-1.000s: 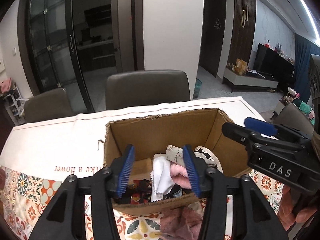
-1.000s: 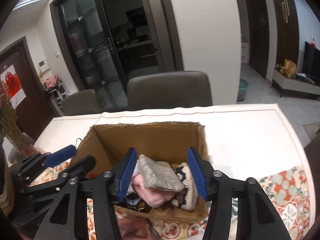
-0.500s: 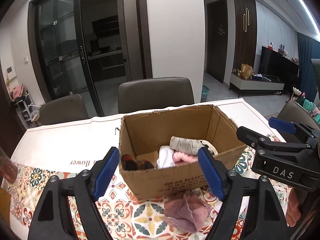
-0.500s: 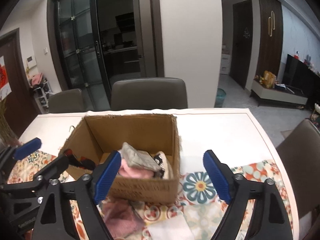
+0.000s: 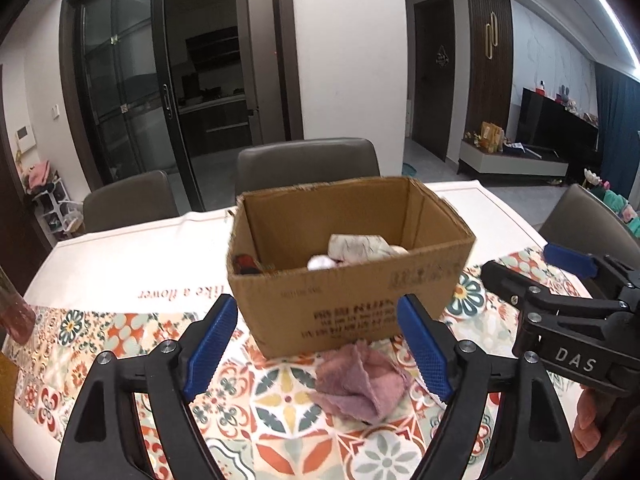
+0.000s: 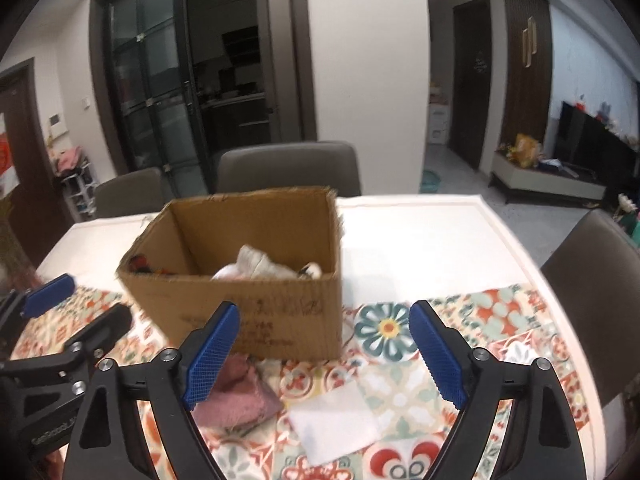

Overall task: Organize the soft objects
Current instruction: 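Move both open grippers toward the mauve cloth and white wipe, then close left gripper on mauve terry cloth while right gripper grasps white wipe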

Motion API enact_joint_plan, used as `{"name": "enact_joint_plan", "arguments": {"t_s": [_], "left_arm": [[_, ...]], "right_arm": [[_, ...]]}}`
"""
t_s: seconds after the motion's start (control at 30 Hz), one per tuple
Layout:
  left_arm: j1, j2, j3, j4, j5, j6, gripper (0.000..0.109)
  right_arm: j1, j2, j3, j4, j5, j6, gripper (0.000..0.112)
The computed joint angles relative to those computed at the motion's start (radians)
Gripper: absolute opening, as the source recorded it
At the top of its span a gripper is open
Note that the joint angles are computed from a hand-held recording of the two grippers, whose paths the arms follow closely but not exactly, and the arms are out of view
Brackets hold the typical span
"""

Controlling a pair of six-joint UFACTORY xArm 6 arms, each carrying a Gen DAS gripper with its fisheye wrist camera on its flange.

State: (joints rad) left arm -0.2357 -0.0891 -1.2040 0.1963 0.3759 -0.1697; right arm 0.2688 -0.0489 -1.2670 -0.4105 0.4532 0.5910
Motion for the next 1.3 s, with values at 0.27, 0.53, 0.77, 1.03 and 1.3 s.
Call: {"name": "enact_joint_plan", "arguments": {"t_s": [0.27,0.53,0.77,1.03,1.3], "left_arm": [[-0.021,-0.050,0.105,-0.032,-0.032,0.025,0.082],[-0.035,-0.039,0.167,-0.099,-0.034,0.080,0.082],[-0.035,0.003,0.175,-0.149,-0.009,0.141,0.082],[-0.040,0.093,0.124,-0.229,0.028,0.263,0.082],[-0.047,0.191,0.037,-0.296,0.065,0.369,0.082]], "right_arm": [[-0.014,-0.044,0.095,0.153,0.006,-0.072,0.087],[-0.001,-0.047,0.156,0.160,0.067,-0.103,0.087],[0.001,-0.015,0.164,0.190,0.107,-0.131,0.087],[-0.005,0.060,0.132,0.252,0.158,-0.194,0.087],[-0.021,0.122,0.091,0.286,0.186,-0.231,0.087]]}}
